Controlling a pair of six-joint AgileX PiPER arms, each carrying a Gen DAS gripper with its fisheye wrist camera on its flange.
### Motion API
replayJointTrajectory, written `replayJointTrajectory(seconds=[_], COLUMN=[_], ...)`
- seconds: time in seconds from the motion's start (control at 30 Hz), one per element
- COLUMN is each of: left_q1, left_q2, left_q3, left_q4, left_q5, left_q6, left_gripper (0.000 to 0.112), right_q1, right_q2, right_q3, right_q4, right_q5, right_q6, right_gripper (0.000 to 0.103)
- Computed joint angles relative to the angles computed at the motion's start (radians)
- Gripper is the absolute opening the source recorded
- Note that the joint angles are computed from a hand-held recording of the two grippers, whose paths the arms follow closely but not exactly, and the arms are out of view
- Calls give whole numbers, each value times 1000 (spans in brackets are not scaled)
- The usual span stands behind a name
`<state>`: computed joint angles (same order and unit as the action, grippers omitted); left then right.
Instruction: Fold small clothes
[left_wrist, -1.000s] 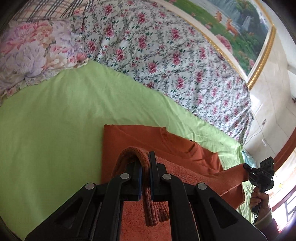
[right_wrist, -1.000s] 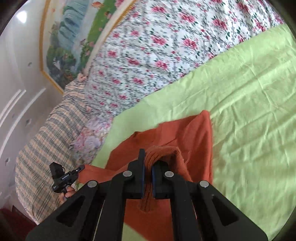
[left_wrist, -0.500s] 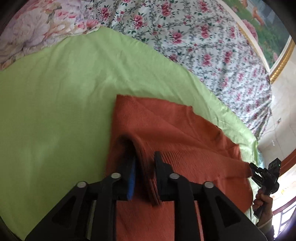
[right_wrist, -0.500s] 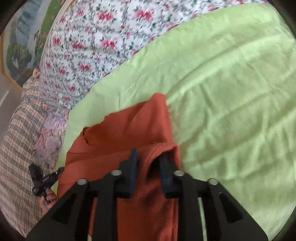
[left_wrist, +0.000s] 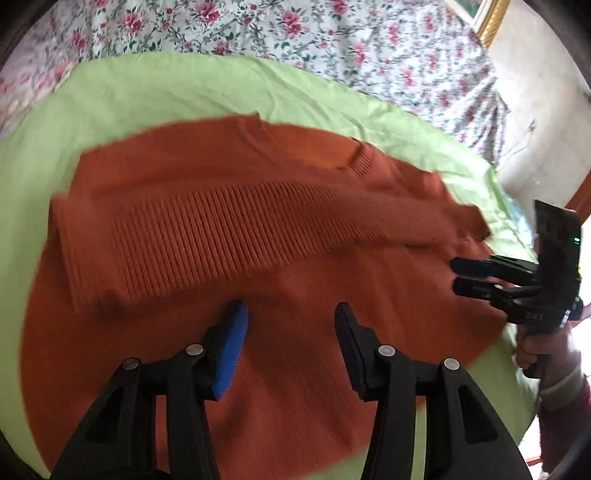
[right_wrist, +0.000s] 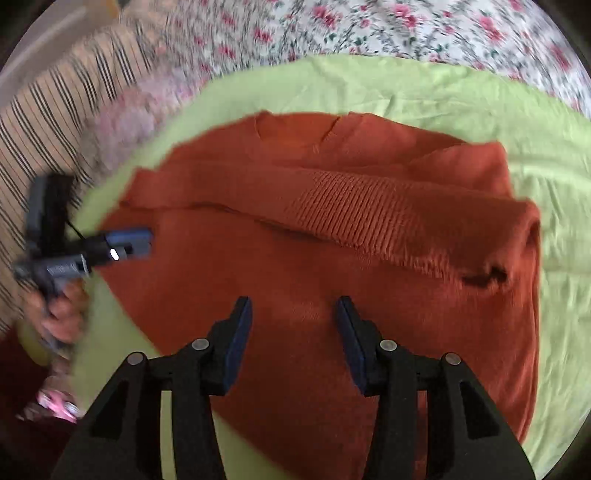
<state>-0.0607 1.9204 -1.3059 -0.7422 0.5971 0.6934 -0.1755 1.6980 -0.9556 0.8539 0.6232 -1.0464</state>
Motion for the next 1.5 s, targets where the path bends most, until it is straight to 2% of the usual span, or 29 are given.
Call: replayJointTrajectory(seconds=[0.03,0.13,0.2,0.27,0.37,0.43,0.57,0.7,0.87,0.97,1.03,1.1,1.3,1.4,1.5], left_q1=[3,30,51,75,121,155,188,214,238,251,253,230,184,200,240], left_q2=[26,141,202,237,248,215,66,-97,-327,-419,-460,-502,-523,-518,-467], left_q3=[-53,-273,-405,-491,-532,-477,-216,70,434,576,653,736,797,796,751], left_q4=[46,170,229,309,299,216,71,-185,-488,-576,-616,-664,-684,-714,-713], left_q5=[6,69,102,82,82,67,-12,-48,-50,-19,6,-4,-49,-62,-53], left_q6=[-47,-208,-300,-422,-484,-443,-273,-20,302,383,424,467,465,455,434], left_gripper=[49,44,44,49,51,52,53,53,54,55,55,55,56,65,66], right_q1=[8,25,3,-23,-64,-117,-156,-177,-214,-251,-275,-287,-315,-315,-306], right_q2=[18,84,127,160,168,152,68,-15,-153,-223,-258,-292,-335,-344,-345], right_q3=[-28,-144,-213,-276,-299,-278,-146,-15,211,341,399,446,505,520,524], right_q4=[-15,-174,-189,-206,-194,-71,122,264,498,657,720,775,840,848,835], right_q5=[-8,-63,-87,-120,-187,-184,-171,-148,-151,-122,-90,-74,-16,-1,11], right_q6=[13,200,257,329,410,349,165,30,-210,-380,-439,-486,-557,-568,-566], right_gripper=[49,49,49,49,52,53,54,54,57,57,58,59,61,62,63])
